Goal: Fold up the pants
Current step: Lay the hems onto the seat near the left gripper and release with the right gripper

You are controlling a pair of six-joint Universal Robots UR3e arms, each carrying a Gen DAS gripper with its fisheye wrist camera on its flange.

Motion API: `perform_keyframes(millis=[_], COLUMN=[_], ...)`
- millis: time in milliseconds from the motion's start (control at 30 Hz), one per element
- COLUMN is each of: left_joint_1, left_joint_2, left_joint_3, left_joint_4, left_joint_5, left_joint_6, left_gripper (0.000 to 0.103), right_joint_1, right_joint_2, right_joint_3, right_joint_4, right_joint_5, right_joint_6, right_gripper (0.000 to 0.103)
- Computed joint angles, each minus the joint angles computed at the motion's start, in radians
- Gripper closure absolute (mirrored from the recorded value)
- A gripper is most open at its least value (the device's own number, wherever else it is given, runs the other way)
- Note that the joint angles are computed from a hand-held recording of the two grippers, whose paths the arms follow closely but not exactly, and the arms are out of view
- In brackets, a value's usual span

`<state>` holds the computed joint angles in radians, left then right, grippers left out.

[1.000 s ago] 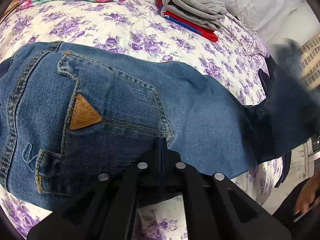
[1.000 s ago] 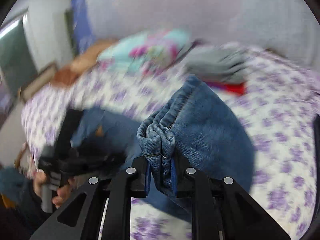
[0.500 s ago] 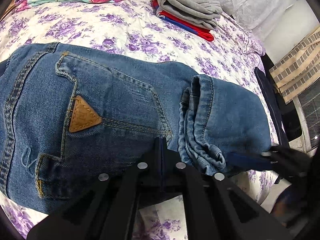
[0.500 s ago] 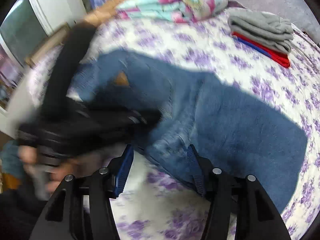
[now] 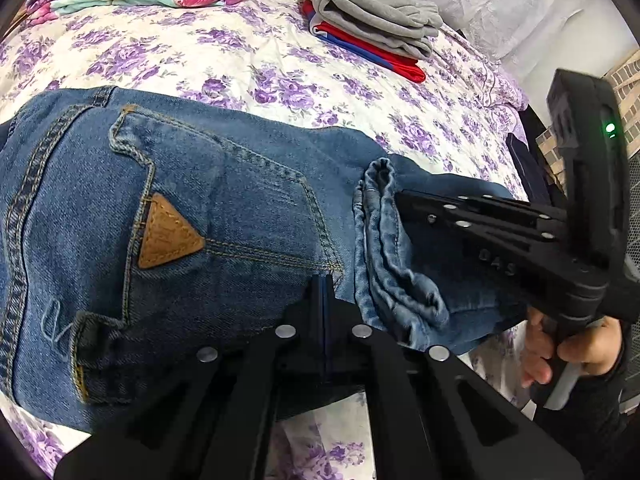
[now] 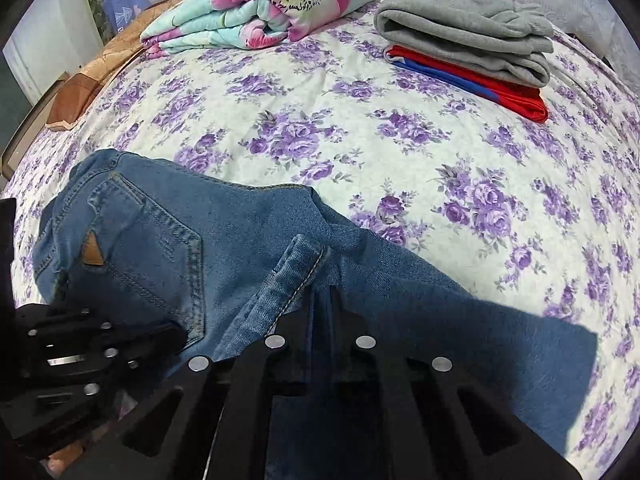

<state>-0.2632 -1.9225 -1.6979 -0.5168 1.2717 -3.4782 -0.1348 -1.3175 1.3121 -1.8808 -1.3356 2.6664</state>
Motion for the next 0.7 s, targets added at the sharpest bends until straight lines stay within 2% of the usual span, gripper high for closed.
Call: perform_keyframes(millis=[33, 133, 167, 200, 267, 367, 533, 600, 667, 700], left_joint_1=[0.000, 0.007, 0.007, 0.005, -0.001, -0.008, -0.029, -0.010, 0.026, 0.050], left_joint_2=[0.000, 0.004, 0.004, 0.003, 0.001, 0.001, 0.095, 0.211, 0.349, 0.430], left_joint_3=[0.000, -0.008, -0.010, -0.007, 0.001, 0.008, -0.048, -0.164, -0.306, -0.391], left_joint_4=[-0.001, 0.010, 0.011, 0.010, 0.005, -0.002, 0.000, 0.062, 0.145, 0.197], left_joint_5=[-0.001, -0.012, -0.012, -0.008, 0.005, 0.017, 0.073, 0.067, 0.074, 0.092], left_joint_6=[-0.001, -0.004, -0.004, -0.006, -0.009, -0.017, -0.044, -0.065, -0.114, -0.156], left_gripper=[0.102, 0.102, 0.102, 0.102, 0.102, 0.102, 0.100, 0.081, 0.023, 0.016], right_joint_1=[-0.007, -0.096, -0.142, -0.182, -0.284, -0.401, -0.504, -0.525, -0.548, -0.559], right_joint_2=[-0.017, -0.133, -0.213, -0.278, -0.443, -0.609, -0.697, -0.722, -0.737, -0.743], right_joint_3=[-0.006, 0.000, 0.043, 0.080, 0.182, 0.277, 0.317, 0.328, 0.324, 0.321], right_joint_4=[0.028, 0.153, 0.183, 0.208, 0.263, 0.363, 0.502, 0.530, 0.571, 0.596], right_joint_5=[0.011, 0.147, 0.197, 0.232, 0.295, 0.345, 0.386, 0.403, 0.429, 0.443], right_joint_6=[-0.010, -0.069, -0.109, -0.144, -0.223, -0.321, -0.414, -0.442, -0.478, -0.499], right_gripper=[0.095, 0.092, 0.087, 0.074, 0.063, 0.062, 0.061, 0.061, 0.060, 0.060])
